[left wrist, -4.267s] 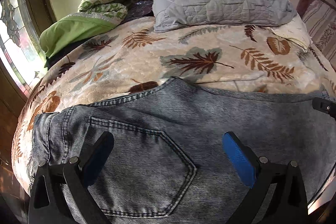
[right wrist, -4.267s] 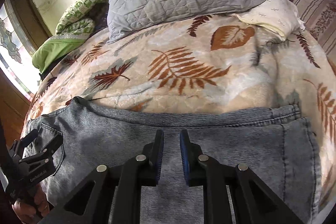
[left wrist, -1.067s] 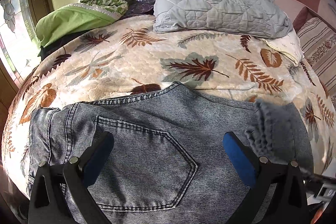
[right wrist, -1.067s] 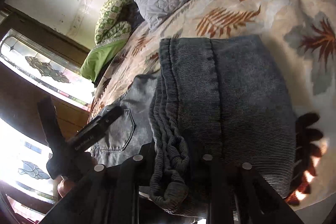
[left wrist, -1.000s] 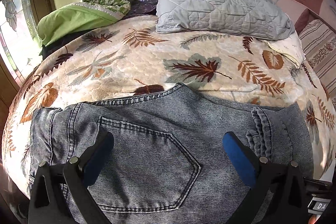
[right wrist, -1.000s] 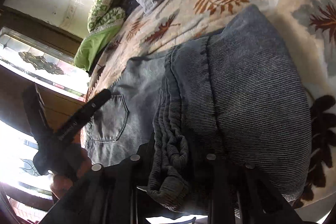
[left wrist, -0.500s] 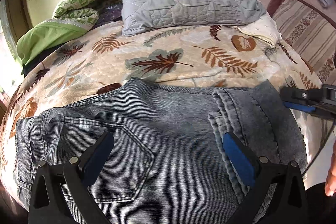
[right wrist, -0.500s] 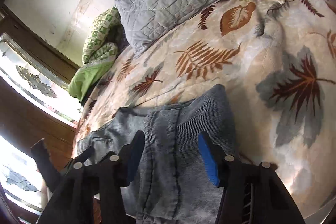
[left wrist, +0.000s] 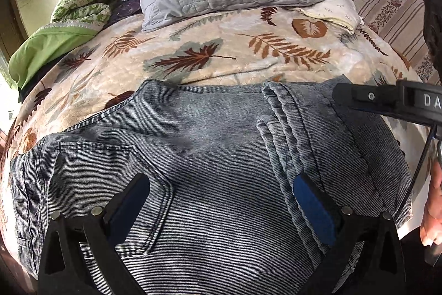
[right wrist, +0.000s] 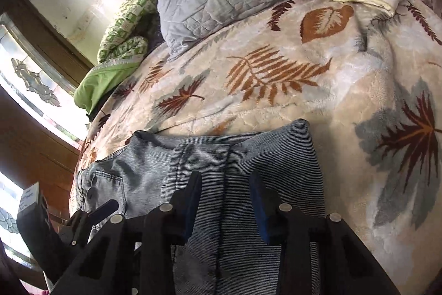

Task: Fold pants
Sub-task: 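Lay the folded leg onto the jeans and open the right gripper, then grasp the jeans leg end with the left gripper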

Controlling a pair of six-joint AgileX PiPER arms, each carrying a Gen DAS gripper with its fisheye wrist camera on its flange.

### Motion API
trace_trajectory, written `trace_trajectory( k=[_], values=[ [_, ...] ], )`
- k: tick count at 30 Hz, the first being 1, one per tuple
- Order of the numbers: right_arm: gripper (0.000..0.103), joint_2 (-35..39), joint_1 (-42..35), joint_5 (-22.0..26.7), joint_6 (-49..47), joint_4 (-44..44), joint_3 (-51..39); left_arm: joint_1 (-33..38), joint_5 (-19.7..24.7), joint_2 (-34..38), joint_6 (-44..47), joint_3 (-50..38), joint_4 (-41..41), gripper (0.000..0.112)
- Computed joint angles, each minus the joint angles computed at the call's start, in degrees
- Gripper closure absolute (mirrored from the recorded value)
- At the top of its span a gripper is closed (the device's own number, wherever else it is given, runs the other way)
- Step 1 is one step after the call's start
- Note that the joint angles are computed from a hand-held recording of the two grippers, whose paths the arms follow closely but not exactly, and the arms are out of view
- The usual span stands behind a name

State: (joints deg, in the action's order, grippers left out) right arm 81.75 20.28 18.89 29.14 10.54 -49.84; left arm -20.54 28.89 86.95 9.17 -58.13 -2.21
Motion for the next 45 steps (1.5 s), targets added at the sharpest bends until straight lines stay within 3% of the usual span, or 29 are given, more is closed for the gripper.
trace_trajectory(
  k=[5,8,10,15,18,22,26,28,32,35,38,41,45],
  values=[
    [0.064,1.3,7.3,0.3,16.0,-18.4,-2.9,1.4,-0.4,0.0,-4.9,-0.4,4.4,0.009],
    [0.063,7.2,8.2,5.3,14.2,-16.3,-7.1,0.5,2.3,3.2,-6.8,-1.6,7.6,0.009],
    [0.063,8.0,9.4,6.3,17.9,-21.0,-7.8,0.9,2.0,3.1,-5.7,-1.2,6.5,0.009],
    [0.063,4.0,8.9,3.3,10.4,-13.6,-4.5,4.3,0.9,-0.4,-3.6,-1.0,3.5,0.009],
    [0.063,1.0,10.7,2.7,12.8,-18.2,-2.7,8.0,1.1,-1.7,-3.0,-2.0,1.8,0.009],
    [0.063,-1.2,12.5,2.3,9.2,-17.2,-1.7,15.4,1.9,-3.0,-3.3,-3.6,1.3,0.009],
    [0.063,5.6,14.2,9.6,2.6,-13.9,-6.5,28.7,7.5,-3.5,6.0,-6.8,-11.1,0.009],
    [0.062,6.0,15.2,10.2,1.9,-16.1,-7.3,34.1,8.5,-4.0,8.0,-7.5,-12.7,0.009],
    [0.061,4.5,12.8,7.0,-7.2,-2.7,-6.0,41.3,8.9,-4.0,8.5,-8.6,-9.8,0.009],
    [0.059,0.9,14.5,2.2,-4.8,-5.6,-4.0,46.0,11.1,-2.4,11.5,-9.8,-11.0,0.009],
    [0.050,-2.8,15.2,-3.5,-6.7,-2.7,-1.5,49.5,14.6,0.2,13.7,-10.9,-11.8,0.009],
    [0.049,-4.8,16.3,-7.1,-4.6,-4.9,-0.3,51.3,15.2,2.6,12.7,-11.0,-10.2,0.009],
    [0.047,-5.4,17.4,-9.9,-12.2,3.3,0.3,55.1,20.4,6.7,12.8,-13.7,-12.7,0.009]
  ],
)
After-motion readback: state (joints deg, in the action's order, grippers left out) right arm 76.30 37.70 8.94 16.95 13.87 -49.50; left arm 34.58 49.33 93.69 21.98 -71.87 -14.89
